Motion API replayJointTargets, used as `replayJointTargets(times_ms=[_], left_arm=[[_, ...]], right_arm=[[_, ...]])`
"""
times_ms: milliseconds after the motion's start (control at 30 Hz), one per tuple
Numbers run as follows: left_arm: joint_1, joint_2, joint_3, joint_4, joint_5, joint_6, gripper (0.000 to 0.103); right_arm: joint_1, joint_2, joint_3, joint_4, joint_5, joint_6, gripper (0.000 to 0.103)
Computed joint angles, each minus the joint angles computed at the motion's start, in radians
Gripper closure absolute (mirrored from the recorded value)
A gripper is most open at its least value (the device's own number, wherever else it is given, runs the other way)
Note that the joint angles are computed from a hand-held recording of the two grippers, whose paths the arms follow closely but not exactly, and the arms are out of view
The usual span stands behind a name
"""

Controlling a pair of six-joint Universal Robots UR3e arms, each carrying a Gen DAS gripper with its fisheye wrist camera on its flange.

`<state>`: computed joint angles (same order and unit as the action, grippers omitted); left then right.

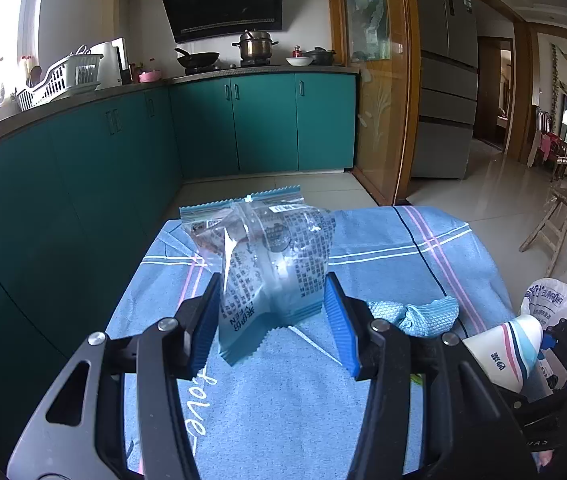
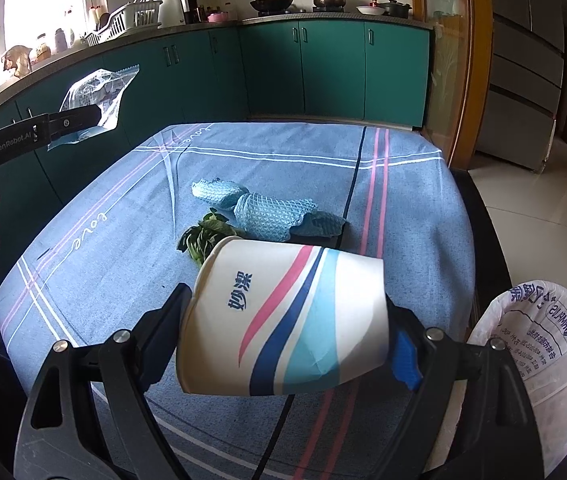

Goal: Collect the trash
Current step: 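Grasp the clear snack packet with the left gripper while the right gripper holds the paper cup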

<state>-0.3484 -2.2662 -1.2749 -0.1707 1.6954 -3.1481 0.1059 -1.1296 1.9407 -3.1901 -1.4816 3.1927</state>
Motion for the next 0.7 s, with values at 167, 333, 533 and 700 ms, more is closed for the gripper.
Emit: replayJointTargets(times_ms=[167,333,533,700], left_arm=[[-0.001,-0.001,0.008,-0.009,0.002,-0.004,0.052],[-0.001,-0.005,0.015,-0.012,0.005,-0.01,0.052],[-0.002,-0.008,0.023,-0.019,0.01,-0.023,0.052],[0.0,-0.006,0.021,-0.018,0.008,-0.025,0.052]], right_arm=[[0.01,0.008,-0.014,0.009,-0.008,0.001,0.018],[0.014,0.015,-0.021,0.011,-0.01,0.005,0.018],[0.014,0.017,-0.021,0.009,-0.01,0.008,0.018],[0.016,0.02,-0.022,0.002,-0.008,0.012,0.018]])
